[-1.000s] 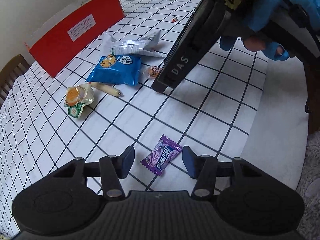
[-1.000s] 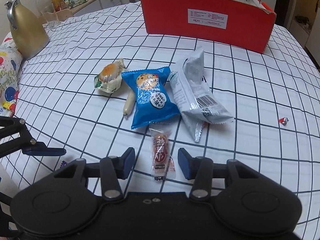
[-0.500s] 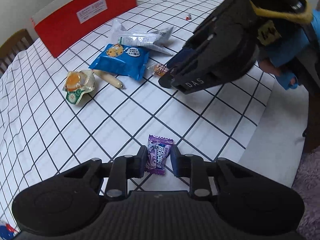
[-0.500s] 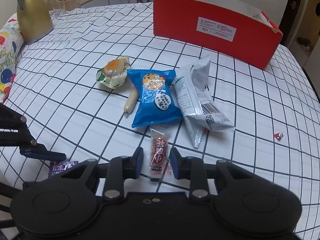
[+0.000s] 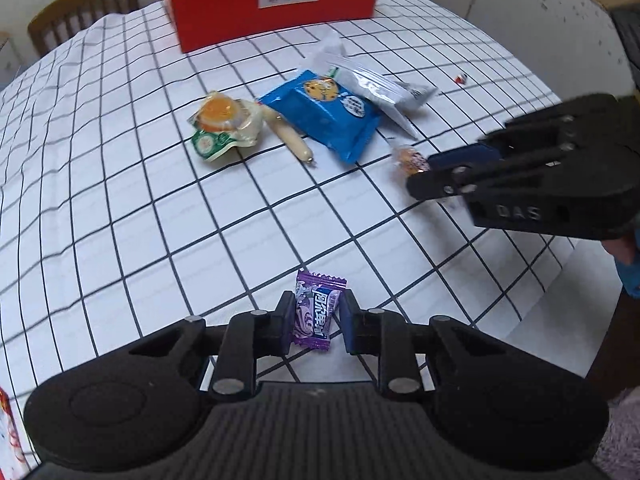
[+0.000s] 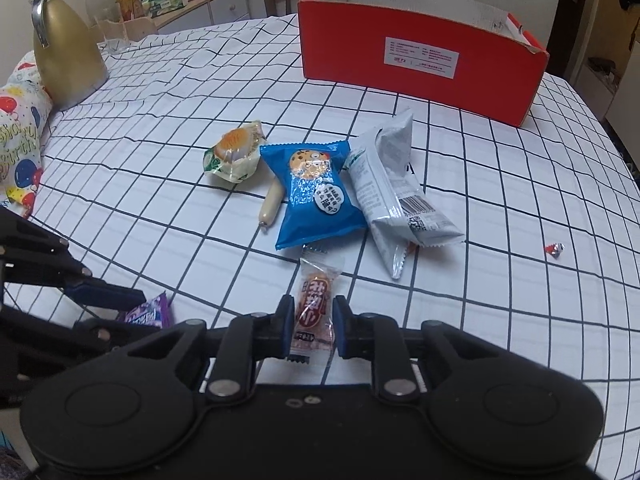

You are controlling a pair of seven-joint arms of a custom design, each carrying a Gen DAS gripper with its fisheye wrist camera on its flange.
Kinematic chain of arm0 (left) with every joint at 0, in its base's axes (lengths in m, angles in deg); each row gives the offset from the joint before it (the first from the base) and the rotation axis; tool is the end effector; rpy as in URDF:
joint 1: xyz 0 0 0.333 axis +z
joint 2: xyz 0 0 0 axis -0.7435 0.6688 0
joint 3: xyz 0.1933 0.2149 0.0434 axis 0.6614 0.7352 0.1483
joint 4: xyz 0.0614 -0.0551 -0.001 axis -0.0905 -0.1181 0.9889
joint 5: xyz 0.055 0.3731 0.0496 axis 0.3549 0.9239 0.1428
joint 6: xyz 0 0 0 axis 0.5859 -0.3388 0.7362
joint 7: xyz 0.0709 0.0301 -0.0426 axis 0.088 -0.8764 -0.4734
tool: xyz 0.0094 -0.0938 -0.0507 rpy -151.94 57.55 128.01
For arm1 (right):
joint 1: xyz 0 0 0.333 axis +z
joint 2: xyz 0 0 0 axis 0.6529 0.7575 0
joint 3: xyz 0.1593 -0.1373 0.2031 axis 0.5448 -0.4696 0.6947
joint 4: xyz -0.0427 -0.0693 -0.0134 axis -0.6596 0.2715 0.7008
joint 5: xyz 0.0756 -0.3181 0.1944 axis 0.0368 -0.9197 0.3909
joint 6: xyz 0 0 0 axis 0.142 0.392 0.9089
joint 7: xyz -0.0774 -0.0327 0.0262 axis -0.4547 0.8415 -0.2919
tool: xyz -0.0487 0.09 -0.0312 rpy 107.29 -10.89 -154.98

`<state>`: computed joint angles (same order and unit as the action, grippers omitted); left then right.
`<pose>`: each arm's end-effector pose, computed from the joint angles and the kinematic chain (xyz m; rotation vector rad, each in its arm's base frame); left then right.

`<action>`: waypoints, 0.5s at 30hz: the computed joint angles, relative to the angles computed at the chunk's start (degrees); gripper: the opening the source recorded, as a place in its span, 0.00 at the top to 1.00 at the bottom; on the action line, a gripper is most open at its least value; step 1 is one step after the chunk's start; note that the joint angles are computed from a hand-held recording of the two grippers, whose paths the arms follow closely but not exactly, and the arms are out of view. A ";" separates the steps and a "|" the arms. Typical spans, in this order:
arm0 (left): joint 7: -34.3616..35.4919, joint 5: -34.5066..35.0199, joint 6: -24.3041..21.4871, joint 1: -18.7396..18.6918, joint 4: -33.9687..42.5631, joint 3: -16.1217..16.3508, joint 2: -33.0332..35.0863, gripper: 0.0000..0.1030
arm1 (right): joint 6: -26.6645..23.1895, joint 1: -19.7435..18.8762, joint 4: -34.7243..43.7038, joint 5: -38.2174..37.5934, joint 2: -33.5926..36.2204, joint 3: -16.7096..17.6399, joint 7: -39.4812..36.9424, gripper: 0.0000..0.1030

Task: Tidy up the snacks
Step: 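Grasp the purple candy with the left tool while the right tool grasps the small sausage stick, then carry the purple candy and sausage stick over the red box with both tools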

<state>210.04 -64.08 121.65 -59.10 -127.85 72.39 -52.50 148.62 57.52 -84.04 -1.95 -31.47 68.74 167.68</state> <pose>0.5826 -0.2815 0.2732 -0.9056 2.8662 -0.6915 0.5391 0.1417 0.2891 -1.6637 2.0454 -0.5502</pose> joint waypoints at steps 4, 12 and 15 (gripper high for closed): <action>-1.92 -1.69 -0.86 0.66 -0.17 0.06 -0.38 0.78 | 0.05 0.74 -1.84 -2.53 -2.66 -0.53 3.75 0.81; -2.56 -4.78 0.48 1.69 -1.39 -0.88 -1.99 0.78 | -2.73 -1.06 -3.77 -9.03 -7.06 2.64 10.57 0.82; -2.79 -6.37 -0.34 2.08 -1.09 -1.36 -3.02 0.78 | -3.08 -2.41 -4.26 -9.18 -8.32 4.08 10.91 0.82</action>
<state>207.25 -70.45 121.31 -57.01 -128.94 71.03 -55.52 145.55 55.11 -88.29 -11.13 -39.79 72.83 178.59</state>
